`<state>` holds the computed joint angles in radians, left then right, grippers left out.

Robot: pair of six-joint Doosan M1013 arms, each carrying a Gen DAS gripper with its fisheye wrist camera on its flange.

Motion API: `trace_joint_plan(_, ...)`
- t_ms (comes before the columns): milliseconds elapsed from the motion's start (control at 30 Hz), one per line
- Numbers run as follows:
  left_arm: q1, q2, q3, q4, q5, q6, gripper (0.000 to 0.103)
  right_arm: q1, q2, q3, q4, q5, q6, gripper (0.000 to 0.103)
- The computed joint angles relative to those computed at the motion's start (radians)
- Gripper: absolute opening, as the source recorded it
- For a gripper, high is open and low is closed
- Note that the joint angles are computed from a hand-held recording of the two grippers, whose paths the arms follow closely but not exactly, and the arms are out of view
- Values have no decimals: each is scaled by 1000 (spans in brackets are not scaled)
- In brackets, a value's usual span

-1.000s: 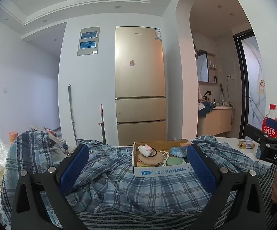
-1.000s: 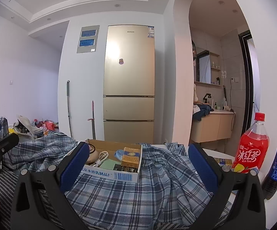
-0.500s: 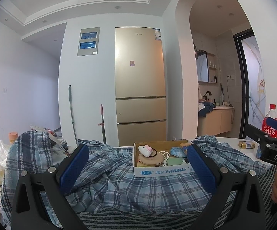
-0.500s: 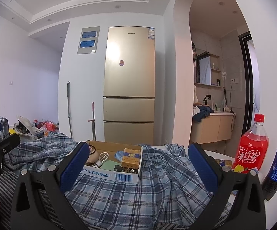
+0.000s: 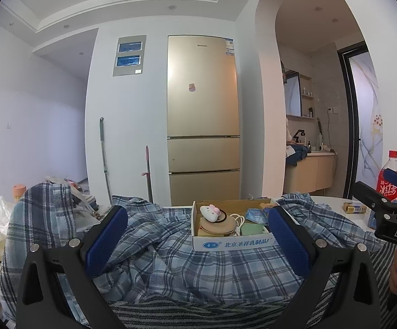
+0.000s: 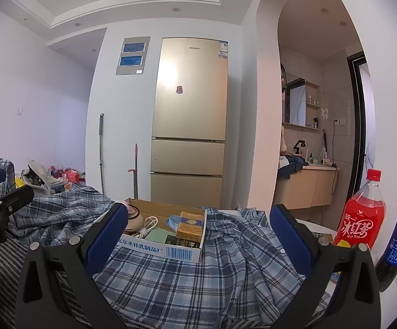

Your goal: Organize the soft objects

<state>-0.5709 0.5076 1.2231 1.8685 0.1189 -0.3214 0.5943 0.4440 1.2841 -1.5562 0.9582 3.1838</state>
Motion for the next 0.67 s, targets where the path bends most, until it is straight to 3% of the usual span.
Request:
trace_joint_plan(200, 3, -1, 3, 45, 8, -66, 103, 1, -2, 3, 2, 5, 1, 103)
trace_joint_plan(300, 1, -4, 11, 132, 21, -153, 103, 2, -4, 6, -4, 7, 7, 103)
trace_joint_plan(533, -3, -6, 13, 107, 29, -112, 103, 1, -4, 6, -4, 10, 9, 103)
trace_joint_plan(667, -9, -13, 28, 289, 46, -270, 103, 5, 0, 5, -24, 29, 5, 103)
